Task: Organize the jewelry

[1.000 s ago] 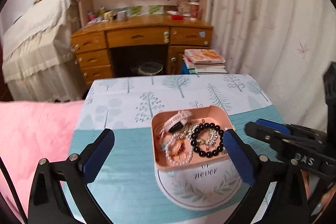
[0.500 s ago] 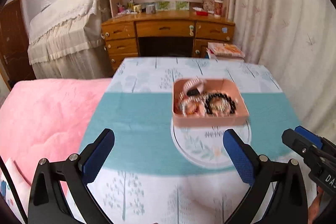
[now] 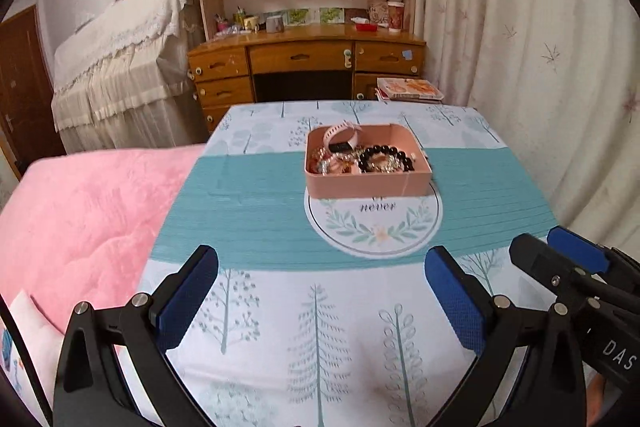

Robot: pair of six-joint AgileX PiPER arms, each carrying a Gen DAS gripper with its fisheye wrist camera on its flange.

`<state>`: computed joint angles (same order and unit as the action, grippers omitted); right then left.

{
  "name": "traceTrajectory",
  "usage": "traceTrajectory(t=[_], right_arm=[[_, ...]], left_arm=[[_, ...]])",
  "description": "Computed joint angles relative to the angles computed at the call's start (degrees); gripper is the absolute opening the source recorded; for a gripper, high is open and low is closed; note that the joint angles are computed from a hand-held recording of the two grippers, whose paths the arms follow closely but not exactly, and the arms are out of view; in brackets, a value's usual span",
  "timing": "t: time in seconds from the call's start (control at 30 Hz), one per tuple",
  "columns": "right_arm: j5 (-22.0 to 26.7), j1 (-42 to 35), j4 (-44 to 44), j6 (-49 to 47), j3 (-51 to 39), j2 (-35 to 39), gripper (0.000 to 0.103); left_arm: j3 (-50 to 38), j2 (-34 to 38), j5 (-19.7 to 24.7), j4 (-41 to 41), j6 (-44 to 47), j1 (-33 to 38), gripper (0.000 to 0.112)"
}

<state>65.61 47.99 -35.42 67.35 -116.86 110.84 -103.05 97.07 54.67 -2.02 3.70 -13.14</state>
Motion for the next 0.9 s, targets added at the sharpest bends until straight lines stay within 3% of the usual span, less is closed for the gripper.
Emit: traceTrajectory(t=[0.2, 0.9], right_arm=[[-0.15, 0.62, 1.07, -0.6, 0.53, -0.1, 0.061], [-2.36, 1.04, 1.65, 1.16, 3.41, -1.52, 0.061]], left_arm=[[-0.77, 0.54, 3.37, -0.56, -0.93, 0.69, 0.102], [1.09, -0.51, 3.05, 0.01, -1.26, 0.69, 0.102]])
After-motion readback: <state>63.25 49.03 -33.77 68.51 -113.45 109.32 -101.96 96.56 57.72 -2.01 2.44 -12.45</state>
